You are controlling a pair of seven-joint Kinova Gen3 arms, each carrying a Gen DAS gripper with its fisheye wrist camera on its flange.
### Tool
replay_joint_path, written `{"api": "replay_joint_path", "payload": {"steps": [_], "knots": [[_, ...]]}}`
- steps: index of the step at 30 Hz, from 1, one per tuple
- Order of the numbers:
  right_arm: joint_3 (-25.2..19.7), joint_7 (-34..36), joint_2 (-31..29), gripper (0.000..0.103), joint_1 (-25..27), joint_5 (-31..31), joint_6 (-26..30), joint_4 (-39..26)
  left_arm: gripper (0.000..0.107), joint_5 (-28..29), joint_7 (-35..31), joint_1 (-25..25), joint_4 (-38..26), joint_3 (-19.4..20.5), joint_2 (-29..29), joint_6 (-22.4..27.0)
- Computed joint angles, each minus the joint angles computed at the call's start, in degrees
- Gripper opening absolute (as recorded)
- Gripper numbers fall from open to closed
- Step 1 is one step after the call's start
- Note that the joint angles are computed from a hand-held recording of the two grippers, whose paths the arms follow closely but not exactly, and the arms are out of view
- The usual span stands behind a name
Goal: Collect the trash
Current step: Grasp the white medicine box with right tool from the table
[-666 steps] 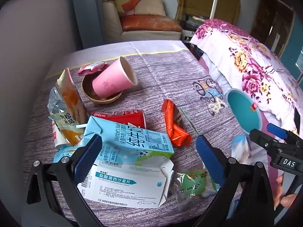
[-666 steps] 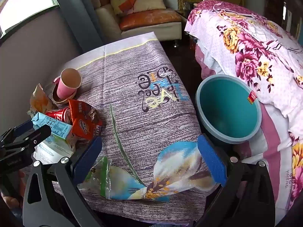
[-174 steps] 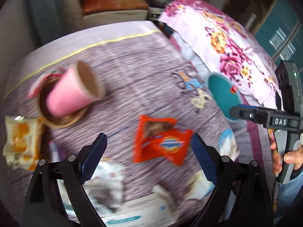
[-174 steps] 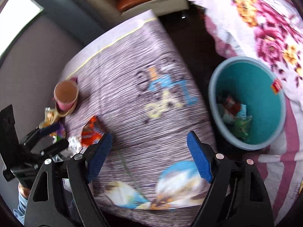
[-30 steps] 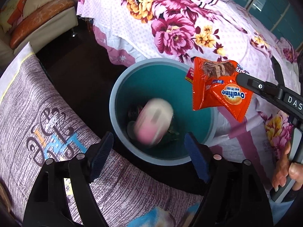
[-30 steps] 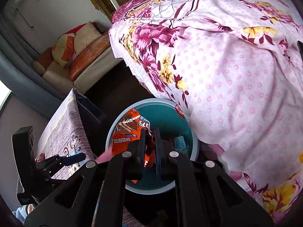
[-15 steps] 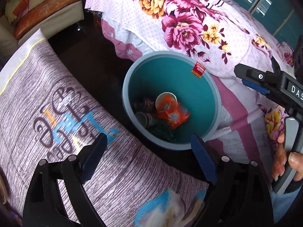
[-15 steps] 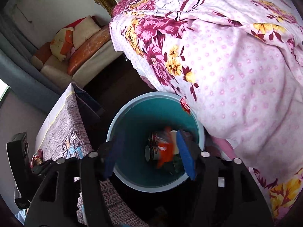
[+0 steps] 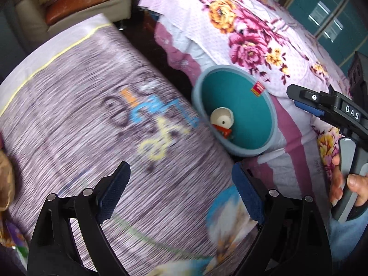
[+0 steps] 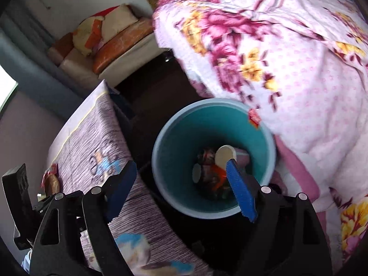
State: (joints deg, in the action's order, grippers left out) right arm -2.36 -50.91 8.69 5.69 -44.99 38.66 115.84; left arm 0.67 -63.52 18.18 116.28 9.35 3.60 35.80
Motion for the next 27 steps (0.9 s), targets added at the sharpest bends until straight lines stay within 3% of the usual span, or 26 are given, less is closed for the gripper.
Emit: {"api": "replay_joint_path", "payload": {"steps": [12, 21, 27], "knots": [[-4.4, -8.0, -4.0, 0.077, -12.6, 8.3, 2.0, 0.2, 0.090, 3.5, -4.9, -8.8, 12.3, -4.8, -19.4, 4.6], [-10.7, -10.6, -3.2, 0.077, -26.3, 15.0, 6.9, -2.4, 0.090, 1.9, -9.0, -16.4, 17.1, -9.3, -35.7, 14.0], [-15.4, -12.1, 2.1, 0.077, -36.9, 21.3, 12.0, -7.8, 0.090, -0.7, -11.0, -21.6, 20.0, -15.2, -47.5, 22.1]]}}
